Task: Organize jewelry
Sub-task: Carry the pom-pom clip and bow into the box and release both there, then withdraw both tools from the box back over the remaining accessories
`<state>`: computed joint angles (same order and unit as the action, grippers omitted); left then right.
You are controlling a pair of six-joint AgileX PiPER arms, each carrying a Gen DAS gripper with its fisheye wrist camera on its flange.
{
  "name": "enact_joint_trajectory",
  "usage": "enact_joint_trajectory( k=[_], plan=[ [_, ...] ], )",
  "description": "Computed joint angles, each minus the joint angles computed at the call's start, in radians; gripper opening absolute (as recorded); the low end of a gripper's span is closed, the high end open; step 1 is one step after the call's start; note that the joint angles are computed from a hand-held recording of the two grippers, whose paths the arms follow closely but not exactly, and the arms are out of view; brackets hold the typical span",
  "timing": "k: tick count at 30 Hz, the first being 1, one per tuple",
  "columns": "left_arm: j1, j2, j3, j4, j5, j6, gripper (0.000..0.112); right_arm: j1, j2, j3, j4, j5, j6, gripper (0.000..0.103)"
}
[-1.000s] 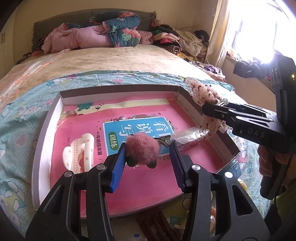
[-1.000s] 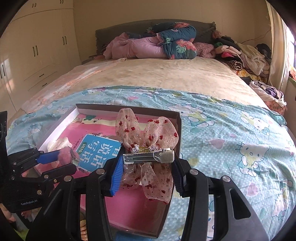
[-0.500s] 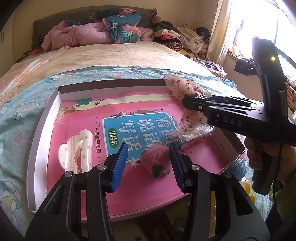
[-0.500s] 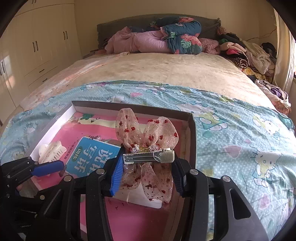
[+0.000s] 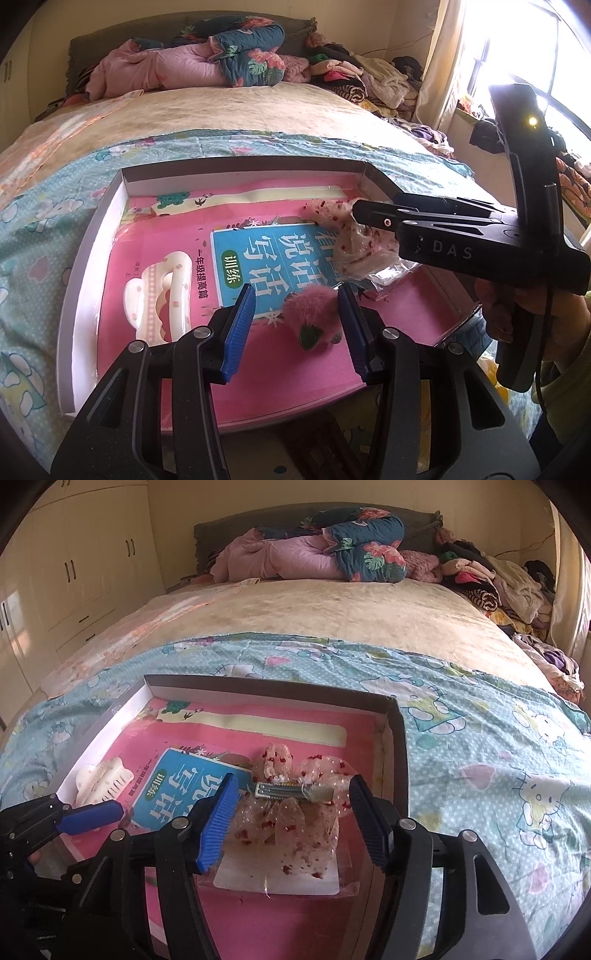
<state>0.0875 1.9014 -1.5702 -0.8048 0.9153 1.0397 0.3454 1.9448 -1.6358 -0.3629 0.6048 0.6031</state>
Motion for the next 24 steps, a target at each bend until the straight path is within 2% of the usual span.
enact_joint_trajectory(
  k=[1,4,11,24],
  plan=[
    [0.0,-0.002,0.003,0.0,-0.002,0.001,0.038,-0.003,-0.01,0.013,0.006,-0.007,0.001,0.068],
    [0.001,-0.006,0.008,-0.002,-0.01,0.006,0.039,-0.007,-0.034,0.047,0.019,-0.028,0.009,0.069],
    [0.011,-0.027,0.031,-0.012,-0.016,0.011,0.051,0.007,-0.107,0.143,-0.03,-0.071,0.091,0.075],
    [0.054,-0.089,0.078,-0.046,-0.013,0.025,0.072,0.054,-0.264,0.319,-0.213,-0.093,0.316,0.085]
  ],
)
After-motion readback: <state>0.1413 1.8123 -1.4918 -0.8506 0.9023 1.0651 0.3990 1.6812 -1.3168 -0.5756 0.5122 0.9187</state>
